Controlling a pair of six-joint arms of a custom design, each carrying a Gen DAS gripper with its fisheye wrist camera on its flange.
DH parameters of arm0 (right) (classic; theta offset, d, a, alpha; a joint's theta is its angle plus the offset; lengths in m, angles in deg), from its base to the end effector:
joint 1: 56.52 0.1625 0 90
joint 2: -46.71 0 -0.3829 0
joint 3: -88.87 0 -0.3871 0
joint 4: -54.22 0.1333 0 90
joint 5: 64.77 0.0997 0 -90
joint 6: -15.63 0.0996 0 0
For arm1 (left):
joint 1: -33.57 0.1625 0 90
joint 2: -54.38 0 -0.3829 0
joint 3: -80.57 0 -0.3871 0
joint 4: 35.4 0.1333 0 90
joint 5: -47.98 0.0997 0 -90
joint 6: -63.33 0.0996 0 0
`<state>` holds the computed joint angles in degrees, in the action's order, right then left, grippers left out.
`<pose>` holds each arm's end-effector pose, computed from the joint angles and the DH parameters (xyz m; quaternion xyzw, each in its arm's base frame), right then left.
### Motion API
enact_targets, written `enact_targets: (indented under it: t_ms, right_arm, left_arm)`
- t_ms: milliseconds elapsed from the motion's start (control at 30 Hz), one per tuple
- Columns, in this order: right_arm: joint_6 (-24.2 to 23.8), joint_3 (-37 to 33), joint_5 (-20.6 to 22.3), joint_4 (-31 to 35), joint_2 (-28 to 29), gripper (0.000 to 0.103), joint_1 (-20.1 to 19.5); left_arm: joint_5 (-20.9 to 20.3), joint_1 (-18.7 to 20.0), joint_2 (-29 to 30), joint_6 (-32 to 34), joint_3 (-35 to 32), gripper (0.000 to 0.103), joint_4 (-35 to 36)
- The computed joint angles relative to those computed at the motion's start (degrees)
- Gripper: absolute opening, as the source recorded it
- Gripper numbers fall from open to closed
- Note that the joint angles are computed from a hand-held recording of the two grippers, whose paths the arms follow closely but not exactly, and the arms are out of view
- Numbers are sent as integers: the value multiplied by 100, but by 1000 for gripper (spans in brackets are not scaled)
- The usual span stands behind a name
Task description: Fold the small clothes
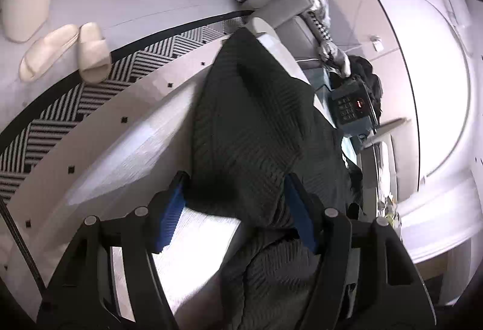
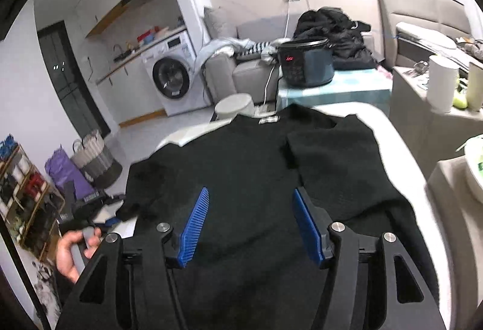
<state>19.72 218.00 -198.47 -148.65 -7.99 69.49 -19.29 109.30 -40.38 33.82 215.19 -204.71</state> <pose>0.3156 -0.3245 0.1077 0.1232 -0.8763 0.4075 0.2254 0.0677 -0.4307 0.2884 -0.1883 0.9059 -0.3762 0.0488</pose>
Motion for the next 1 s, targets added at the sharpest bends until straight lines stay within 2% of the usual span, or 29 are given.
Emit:
enact_targets:
  t_ms: [167, 267, 333, 400, 533, 600, 667, 733, 800, 900, 933, 1000]
  right_arm:
    - [-73, -36, 149, 13, 237, 59, -127]
    - [-53, -1, 285, -70, 299, 59, -202]
    - [-53, 11, 379, -132, 347, 59, -266]
    - [-31, 19, 449, -153, 380, 59, -316]
    - [-12, 76, 567, -194, 402, 59, -384]
    - [5, 105, 611, -226, 423, 59, -432]
    - [17, 100, 654, -175, 423, 59, -465]
    - [15, 106, 674, -122, 419, 59, -504]
    - [-29, 126, 695, -116, 442, 59, -556]
    - [-51, 185, 721, -112, 430, 59, -637]
    - [-51, 214, 731, -123, 417, 59, -674]
    - [-33, 279, 751, -147, 376, 59, -748]
  left_arm:
    - [217, -217, -628, -446, 343, 62, 444]
    - [-134, -124, -873, -598, 520, 63, 505]
    - [-472, -31, -790, -658, 521, 63, 479]
    - [-725, 58, -509, -621, 489, 63, 154]
    - [-710, 46, 11, -692, 369, 64, -476]
    - [-422, -97, 197, -750, 279, 63, -602]
    - [-15, -250, 336, -824, 190, 50, -549]
    - [402, -402, 476, -829, 106, 25, -510]
    - [1114, -722, 653, -470, 26, 13, -574]
    - [2097, -1298, 963, 451, -106, 10, -913]
    - [2515, -1575, 1166, 990, -158, 10, -1225]
    - [3012, -2049, 1545, 1947, -280, 10, -1773]
